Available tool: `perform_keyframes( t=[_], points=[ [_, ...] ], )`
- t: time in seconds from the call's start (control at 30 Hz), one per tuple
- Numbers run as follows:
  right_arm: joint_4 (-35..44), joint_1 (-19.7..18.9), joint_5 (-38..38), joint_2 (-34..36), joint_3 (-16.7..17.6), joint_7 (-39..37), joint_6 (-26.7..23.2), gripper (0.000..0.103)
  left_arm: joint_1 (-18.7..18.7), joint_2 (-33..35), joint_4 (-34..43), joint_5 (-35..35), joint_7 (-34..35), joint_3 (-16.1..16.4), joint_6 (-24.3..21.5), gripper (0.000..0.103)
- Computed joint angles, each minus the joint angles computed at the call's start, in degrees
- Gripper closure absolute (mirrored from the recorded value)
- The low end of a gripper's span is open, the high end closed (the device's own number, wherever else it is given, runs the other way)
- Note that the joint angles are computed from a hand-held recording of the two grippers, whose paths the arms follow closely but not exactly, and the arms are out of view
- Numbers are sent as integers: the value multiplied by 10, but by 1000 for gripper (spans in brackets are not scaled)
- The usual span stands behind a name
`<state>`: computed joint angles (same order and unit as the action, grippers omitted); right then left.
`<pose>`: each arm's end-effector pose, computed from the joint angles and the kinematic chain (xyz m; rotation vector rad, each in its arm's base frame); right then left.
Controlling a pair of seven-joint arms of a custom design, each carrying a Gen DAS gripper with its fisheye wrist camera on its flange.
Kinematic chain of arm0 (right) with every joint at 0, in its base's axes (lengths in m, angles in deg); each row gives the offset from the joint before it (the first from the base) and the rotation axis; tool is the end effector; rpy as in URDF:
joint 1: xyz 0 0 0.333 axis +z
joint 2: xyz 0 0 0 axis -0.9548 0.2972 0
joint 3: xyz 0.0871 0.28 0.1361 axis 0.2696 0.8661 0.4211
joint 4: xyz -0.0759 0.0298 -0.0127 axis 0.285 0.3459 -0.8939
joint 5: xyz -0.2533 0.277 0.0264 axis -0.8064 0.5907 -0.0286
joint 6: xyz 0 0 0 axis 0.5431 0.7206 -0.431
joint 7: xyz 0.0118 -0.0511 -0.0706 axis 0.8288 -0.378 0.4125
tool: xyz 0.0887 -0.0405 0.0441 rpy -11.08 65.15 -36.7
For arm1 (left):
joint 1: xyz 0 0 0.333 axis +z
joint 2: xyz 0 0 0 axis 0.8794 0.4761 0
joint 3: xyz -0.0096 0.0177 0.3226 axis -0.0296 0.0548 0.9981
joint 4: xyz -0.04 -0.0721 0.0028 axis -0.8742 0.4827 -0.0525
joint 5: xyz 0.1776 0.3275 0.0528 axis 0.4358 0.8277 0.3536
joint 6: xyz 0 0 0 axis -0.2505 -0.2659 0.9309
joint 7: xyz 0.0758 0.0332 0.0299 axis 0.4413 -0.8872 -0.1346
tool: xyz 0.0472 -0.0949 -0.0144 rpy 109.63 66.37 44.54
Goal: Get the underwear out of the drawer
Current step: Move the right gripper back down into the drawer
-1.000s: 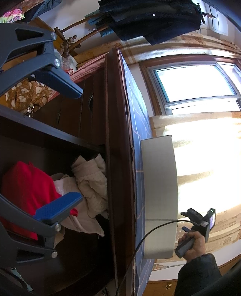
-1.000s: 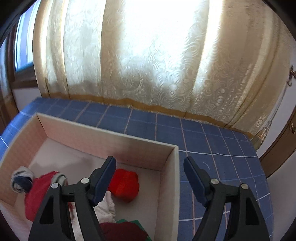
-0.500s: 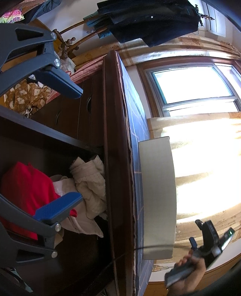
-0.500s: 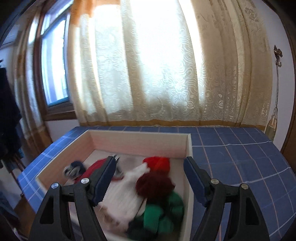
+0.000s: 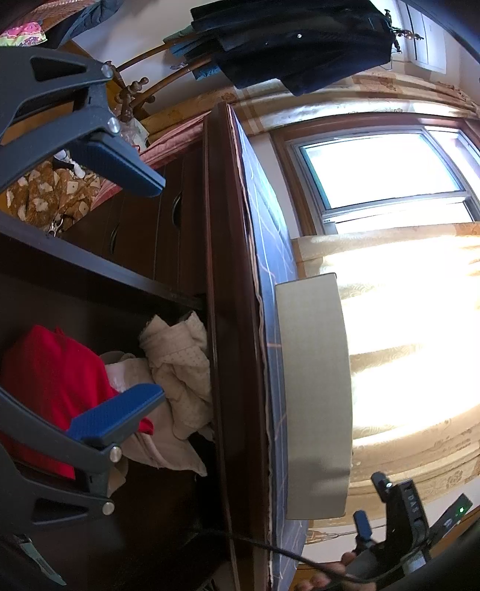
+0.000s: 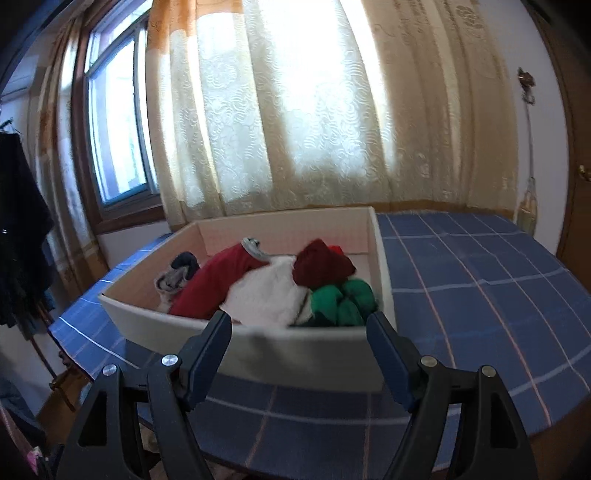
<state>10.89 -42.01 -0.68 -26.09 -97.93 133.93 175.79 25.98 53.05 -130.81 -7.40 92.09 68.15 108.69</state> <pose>0.7273 0.2772 0.5403 -1.2775 1.8021 -0.9536 0.6674 -0.4281 0.3703 -1.2374 1.6700 -0.9654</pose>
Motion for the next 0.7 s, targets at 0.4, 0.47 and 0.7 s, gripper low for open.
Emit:
perform_keyframes(
  t=[0.4,0.47,0.7],
  points=[
    [-94,43,-85,-66,5,71,-32,26,-2,-2,-3,18,-18,4,6,0],
    [-106,46,-106,-76,14,71,-38,26,-1,-3,-3,19,-19,3,7,0],
    [-156,36,-129,-105,53,53,-27,26,1,-4,-4,23,-20,-2,2,0]
  ],
)
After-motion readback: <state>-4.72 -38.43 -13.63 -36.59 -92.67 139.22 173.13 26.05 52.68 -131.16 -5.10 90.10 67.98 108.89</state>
